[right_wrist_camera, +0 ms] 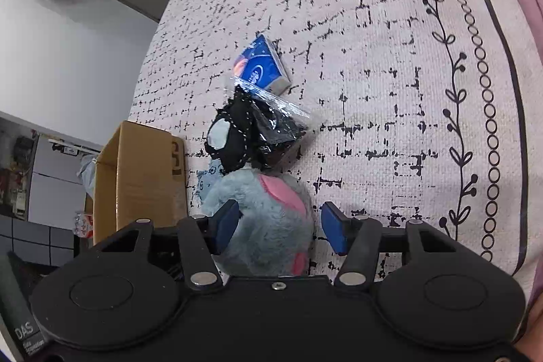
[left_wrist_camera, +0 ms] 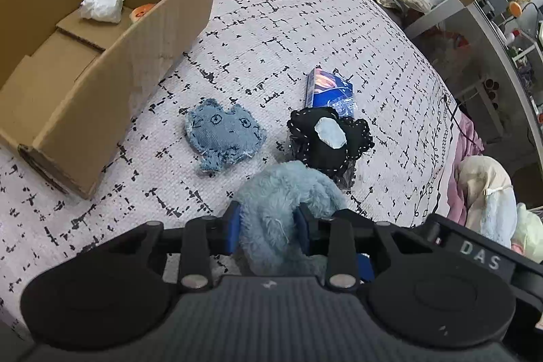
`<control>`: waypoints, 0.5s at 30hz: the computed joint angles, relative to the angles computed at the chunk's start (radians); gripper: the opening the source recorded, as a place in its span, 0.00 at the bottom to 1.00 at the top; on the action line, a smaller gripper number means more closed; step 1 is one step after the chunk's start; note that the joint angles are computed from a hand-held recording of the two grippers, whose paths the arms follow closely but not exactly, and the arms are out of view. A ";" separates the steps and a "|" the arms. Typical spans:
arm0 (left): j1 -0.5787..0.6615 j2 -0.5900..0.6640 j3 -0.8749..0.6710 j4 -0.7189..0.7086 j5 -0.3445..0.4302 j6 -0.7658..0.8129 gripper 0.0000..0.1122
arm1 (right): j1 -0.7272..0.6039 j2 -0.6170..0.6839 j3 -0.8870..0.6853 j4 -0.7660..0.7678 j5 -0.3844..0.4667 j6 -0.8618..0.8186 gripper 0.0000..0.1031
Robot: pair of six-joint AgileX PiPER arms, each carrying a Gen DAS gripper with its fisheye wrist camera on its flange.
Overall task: Organize soft objects
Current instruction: 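Grasp the grey-blue fluffy plush with the left tool, then carry the grey-blue fluffy plush over the cardboard box with the left tool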
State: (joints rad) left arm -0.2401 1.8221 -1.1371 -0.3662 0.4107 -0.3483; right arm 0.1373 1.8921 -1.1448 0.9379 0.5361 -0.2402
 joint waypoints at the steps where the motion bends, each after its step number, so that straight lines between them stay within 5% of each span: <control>1: 0.002 0.000 0.004 -0.008 -0.004 0.006 0.29 | -0.001 0.009 -0.004 0.006 0.004 0.003 0.52; 9: 0.012 -0.029 0.044 -0.063 -0.023 0.004 0.22 | 0.010 0.024 0.000 0.072 0.009 -0.058 0.30; 15: 0.026 -0.071 0.064 -0.089 -0.019 0.027 0.21 | -0.003 -0.016 0.037 0.153 0.010 -0.143 0.28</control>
